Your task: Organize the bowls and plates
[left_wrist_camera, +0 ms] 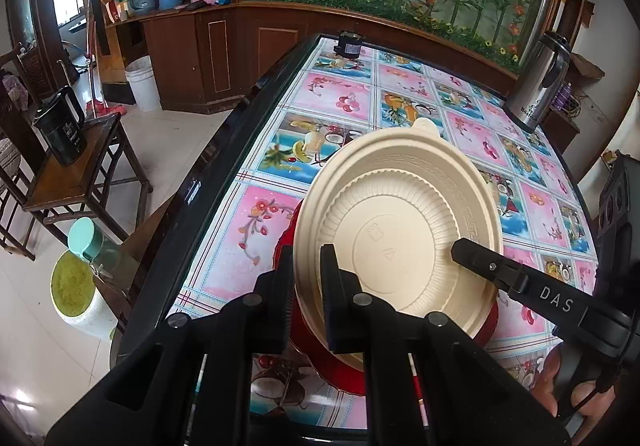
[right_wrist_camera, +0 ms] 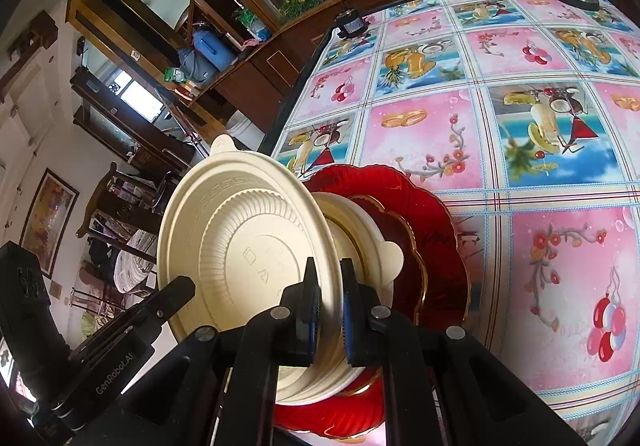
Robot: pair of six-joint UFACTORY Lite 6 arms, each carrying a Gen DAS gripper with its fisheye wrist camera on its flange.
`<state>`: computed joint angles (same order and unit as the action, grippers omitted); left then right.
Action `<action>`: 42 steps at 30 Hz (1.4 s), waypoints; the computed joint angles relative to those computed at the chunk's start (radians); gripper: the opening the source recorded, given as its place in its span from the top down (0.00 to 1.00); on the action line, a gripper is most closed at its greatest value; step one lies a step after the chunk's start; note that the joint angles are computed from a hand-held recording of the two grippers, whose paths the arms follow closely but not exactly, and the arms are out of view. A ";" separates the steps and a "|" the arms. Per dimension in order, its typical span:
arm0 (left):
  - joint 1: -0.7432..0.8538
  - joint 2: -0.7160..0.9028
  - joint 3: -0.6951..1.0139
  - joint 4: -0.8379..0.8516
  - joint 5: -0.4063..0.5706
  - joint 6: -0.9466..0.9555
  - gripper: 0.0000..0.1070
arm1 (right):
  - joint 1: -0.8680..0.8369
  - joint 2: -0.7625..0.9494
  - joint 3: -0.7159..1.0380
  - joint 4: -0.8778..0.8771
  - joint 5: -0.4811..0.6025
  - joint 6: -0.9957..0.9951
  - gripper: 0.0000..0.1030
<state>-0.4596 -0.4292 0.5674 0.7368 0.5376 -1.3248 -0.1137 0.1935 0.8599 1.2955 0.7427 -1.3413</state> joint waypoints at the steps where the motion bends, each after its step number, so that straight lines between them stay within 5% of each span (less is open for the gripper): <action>1: 0.002 0.004 0.001 0.004 -0.001 -0.002 0.92 | 0.003 -0.003 -0.003 0.000 -0.003 0.001 0.92; 24: 0.033 0.101 0.016 0.181 -0.045 -0.124 0.92 | 0.076 -0.034 -0.035 0.129 -0.121 -0.116 0.91; 36: 0.190 0.117 0.057 -0.212 -0.208 0.291 0.92 | 0.051 0.010 0.018 0.094 -0.086 -0.054 0.91; 39: 0.207 0.113 0.063 -0.404 -0.232 0.481 0.92 | 0.005 0.025 0.043 0.042 -0.021 0.003 0.91; 42: 0.180 0.120 0.075 -0.379 -0.217 0.454 0.92 | -0.042 0.069 0.095 -0.039 0.045 0.093 0.91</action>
<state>-0.2797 -0.3094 0.6427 0.3574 0.3202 -0.8713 -0.1556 0.2621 0.9551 1.2567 0.7877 -1.2479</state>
